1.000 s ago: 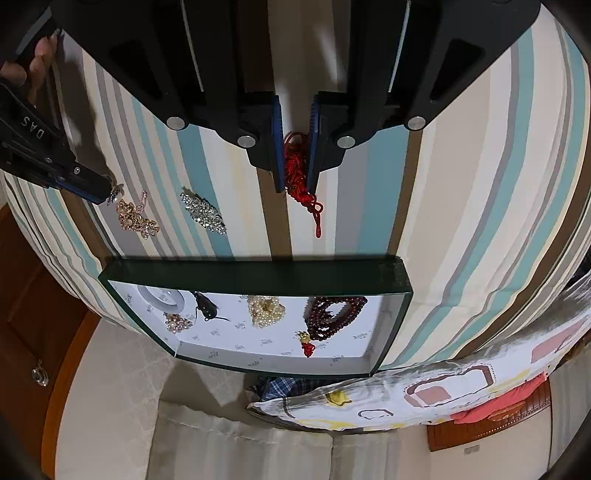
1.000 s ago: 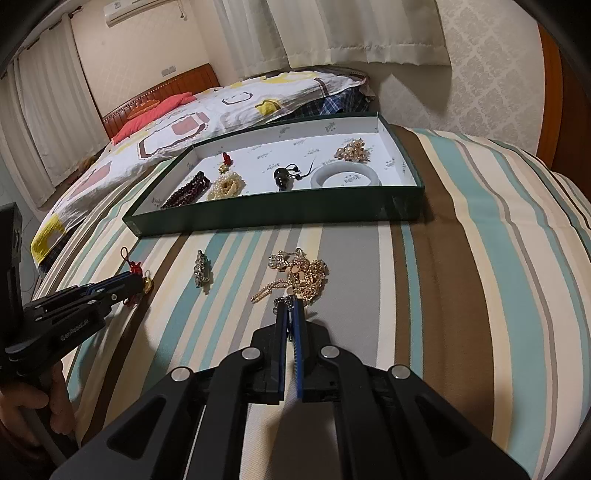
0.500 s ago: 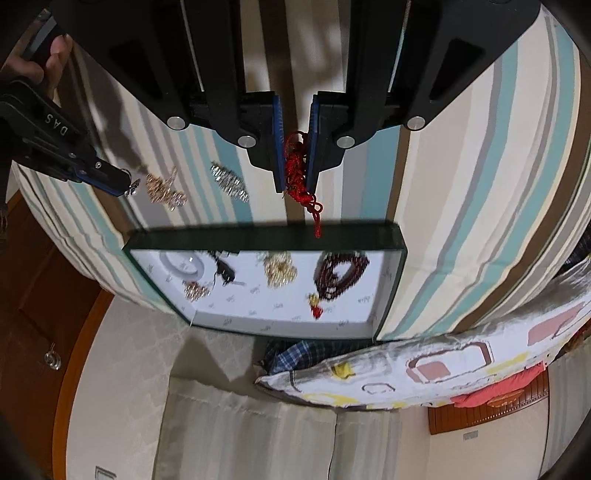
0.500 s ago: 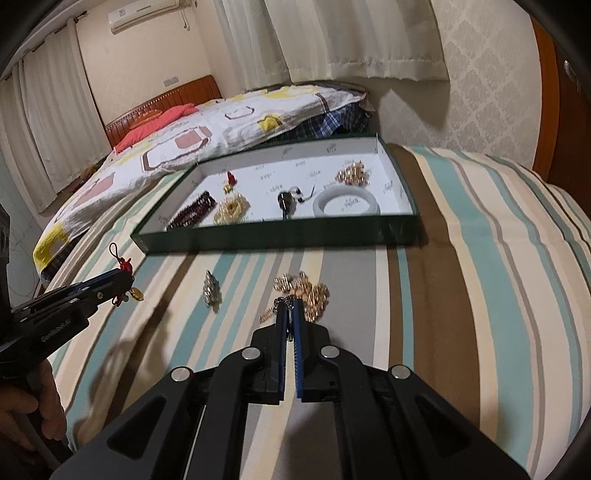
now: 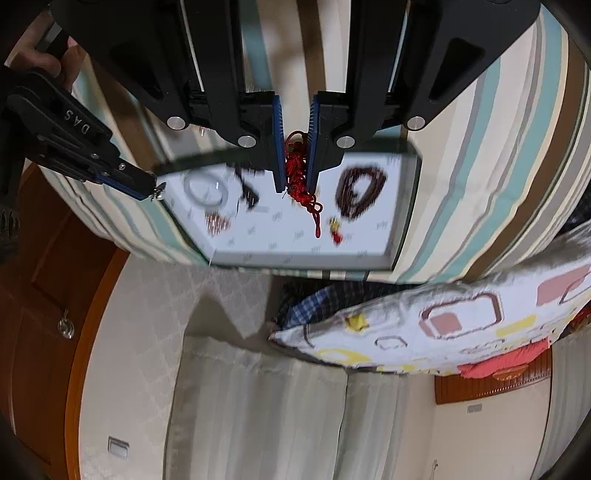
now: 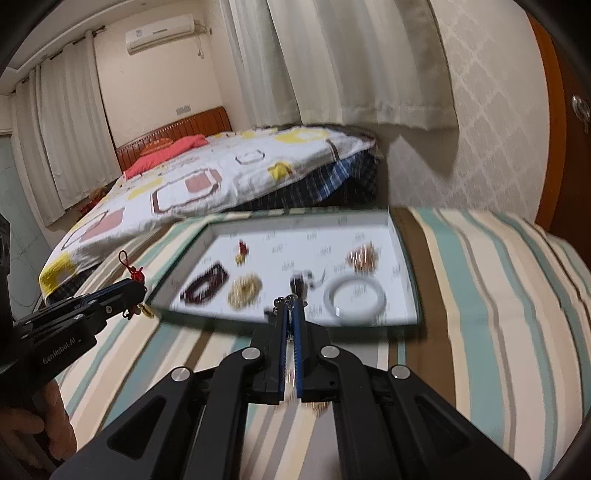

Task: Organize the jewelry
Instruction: 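Carry the tassel with the left tool while the right carries the ring over the box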

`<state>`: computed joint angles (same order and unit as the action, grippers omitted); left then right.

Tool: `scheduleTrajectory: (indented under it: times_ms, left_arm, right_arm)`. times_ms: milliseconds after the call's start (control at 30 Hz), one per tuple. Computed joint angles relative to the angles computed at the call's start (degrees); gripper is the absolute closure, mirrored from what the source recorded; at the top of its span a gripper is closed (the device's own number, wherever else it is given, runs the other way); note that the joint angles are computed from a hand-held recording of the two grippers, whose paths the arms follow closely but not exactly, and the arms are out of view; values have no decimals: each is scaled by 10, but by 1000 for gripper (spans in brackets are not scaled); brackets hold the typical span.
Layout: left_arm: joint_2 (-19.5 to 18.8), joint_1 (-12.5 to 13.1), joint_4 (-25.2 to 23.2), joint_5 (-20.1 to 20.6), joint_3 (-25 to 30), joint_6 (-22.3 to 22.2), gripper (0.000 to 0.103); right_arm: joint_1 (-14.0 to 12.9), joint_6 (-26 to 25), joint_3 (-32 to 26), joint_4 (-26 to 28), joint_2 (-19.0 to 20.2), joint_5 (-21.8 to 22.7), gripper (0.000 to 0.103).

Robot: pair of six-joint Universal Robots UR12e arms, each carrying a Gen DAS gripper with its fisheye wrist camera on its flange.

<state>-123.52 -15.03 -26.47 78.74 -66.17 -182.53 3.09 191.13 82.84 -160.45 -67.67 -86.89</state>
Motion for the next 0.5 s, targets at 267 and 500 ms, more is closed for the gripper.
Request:
scheduleTrajectory:
  times_ms: [267, 500]
  left_arm:
    - [-57, -5, 0, 15, 94, -2, 92]
    - [-119, -9, -37, 32, 189, -5, 92]
  right_arm:
    - [-7, -13, -61, -18, 41, -4, 99]
    - [-13, -17, -112, -2, 83, -2, 99]
